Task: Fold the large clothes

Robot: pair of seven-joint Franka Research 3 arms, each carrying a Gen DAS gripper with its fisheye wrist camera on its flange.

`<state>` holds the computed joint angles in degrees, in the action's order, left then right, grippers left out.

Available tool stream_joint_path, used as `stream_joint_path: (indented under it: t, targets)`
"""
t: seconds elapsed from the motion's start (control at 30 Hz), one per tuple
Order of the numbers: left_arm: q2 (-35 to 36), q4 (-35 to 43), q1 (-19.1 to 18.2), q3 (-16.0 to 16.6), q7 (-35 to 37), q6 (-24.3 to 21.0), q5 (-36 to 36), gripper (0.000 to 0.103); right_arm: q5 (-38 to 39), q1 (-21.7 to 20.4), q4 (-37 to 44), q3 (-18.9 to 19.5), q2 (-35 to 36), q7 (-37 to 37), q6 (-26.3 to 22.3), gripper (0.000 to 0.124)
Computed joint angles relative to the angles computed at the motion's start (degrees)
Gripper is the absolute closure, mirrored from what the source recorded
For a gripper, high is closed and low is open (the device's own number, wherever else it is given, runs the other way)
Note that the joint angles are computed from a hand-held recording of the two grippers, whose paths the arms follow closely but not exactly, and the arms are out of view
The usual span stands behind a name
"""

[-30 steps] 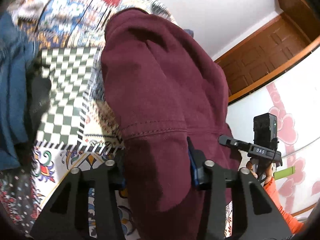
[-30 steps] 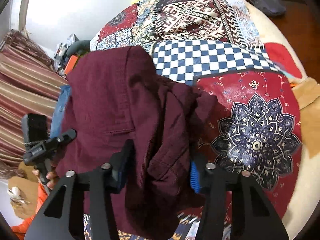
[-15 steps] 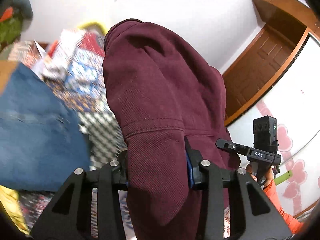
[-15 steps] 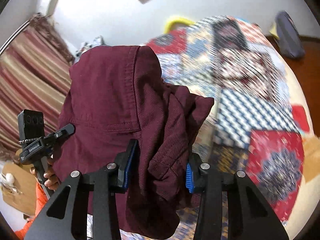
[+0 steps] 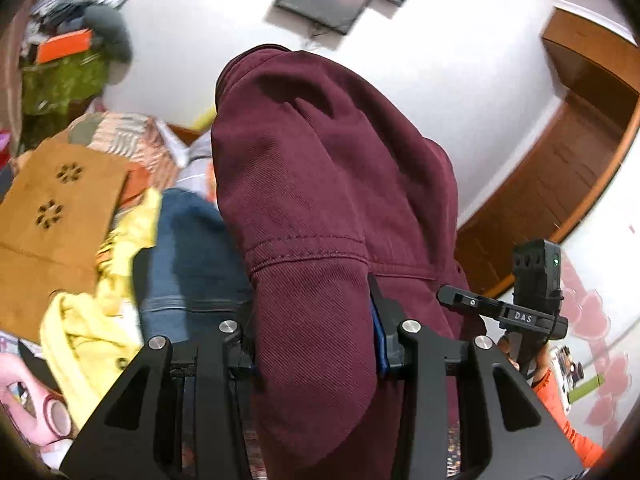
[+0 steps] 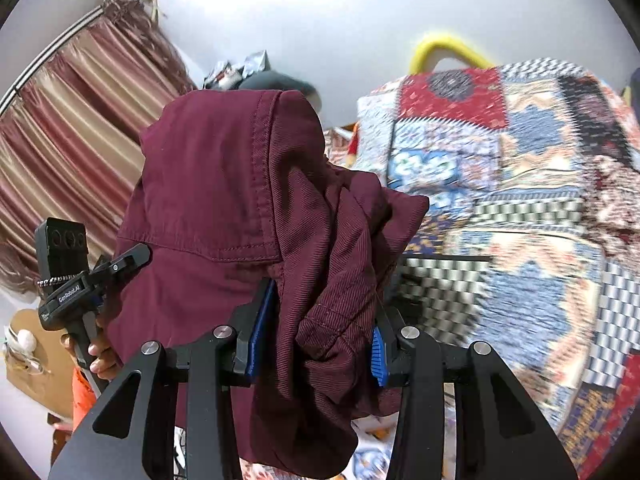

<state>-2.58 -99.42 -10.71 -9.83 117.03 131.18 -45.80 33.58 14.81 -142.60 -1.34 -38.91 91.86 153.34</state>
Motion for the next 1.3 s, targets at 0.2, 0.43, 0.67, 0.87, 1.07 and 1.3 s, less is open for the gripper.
stream_joint_path:
  t: [0.2, 0.43, 0.67, 0.87, 1.07, 1.3]
  targets:
    - [10.27, 4.72, 2.59, -0.44, -7.51, -1.73, 7.32, 0.060, 5.89, 3.89, 3.47, -1.66, 12.57, -2.60, 2.49, 0.086]
    - [13.47, 6.20, 4.74, -3.72, -6.18, 0.56, 10.01, 0.053, 11.92, 4.20, 3.54, -2.05, 17.28, -6.50, 5.77, 0.076]
    - [9.38, 1.75, 2.94, -3.53, -10.99, 7.66, 21.40, 0.041, -5.78, -4.53, 1.99, 6.37, 12.83, 6.29, 3.48, 0.069]
    - [3.08, -3.96, 1.12, -2.99, -15.05, 11.16, 29.01, 0.041, -16.19, -6.43, 1.03, 8.80, 8.84, 12.63, 2.69, 0.069]
    - [-6.19, -11.68, -1.76, -1.25, -14.01, 15.45, 29.33, 0.041, -22.14, -6.92, -0.47, 11.29, 3.04, 16.56, 3.32, 0.069]
    - [-20.10, -20.85, -8.12, 2.84, -12.50, 20.07, 26.58, 0.041, -26.68, -9.02, -1.90, 15.95, -7.16, 22.65, 2.90, 0.069]
